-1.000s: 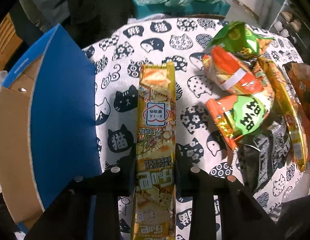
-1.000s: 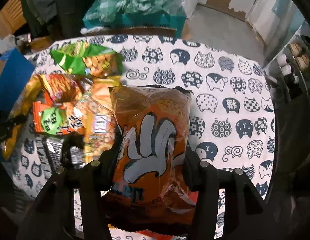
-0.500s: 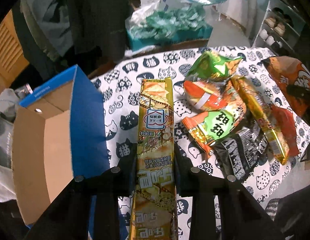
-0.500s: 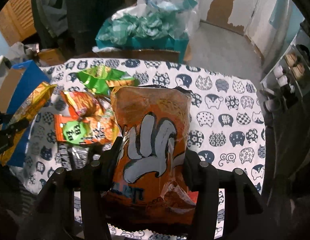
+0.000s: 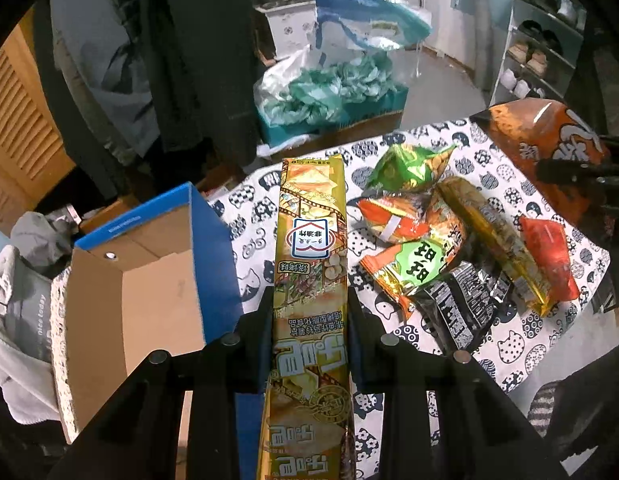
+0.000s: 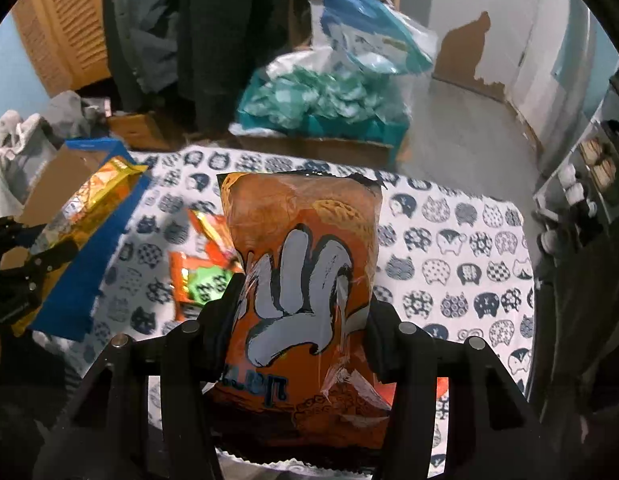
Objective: Organize snacks
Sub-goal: 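Lower the yellow stick pack into the box with left tool while right tool drops the orange bag in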
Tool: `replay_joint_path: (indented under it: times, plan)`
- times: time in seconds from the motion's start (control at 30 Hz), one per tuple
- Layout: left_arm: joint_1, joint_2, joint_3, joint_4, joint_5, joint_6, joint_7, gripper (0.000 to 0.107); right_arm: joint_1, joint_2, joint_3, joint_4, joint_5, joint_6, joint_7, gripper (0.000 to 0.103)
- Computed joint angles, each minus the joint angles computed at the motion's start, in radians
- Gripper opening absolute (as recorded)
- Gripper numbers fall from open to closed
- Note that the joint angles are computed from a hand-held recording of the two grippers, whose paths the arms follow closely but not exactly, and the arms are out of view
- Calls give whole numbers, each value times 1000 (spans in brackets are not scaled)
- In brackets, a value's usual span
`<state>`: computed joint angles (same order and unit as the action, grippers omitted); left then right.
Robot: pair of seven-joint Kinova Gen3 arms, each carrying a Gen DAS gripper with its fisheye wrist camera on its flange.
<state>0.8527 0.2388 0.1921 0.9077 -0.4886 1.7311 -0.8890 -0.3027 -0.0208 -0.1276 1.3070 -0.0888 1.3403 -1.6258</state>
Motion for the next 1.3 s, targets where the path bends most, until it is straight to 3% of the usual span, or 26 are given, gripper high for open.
replay_joint_path:
  times: [0.2,0.53,0.9,1.3]
  plan:
    - [1,-33,1,12,-42,4,-6,31,-37,18,-27,-50,5,8,-28,52]
    - [-91,-131,38,108,-35,-17,9,31,-139,92,-67,-173,28,29,-85,52]
    - [-267,-259,81,252,10,-54,13,31,-311,233,-87,-354,79,84,-133,52]
    - [-468,-375,89,411,102,-107,-26,31,-502,431,-48,-625,100,212,-165,52]
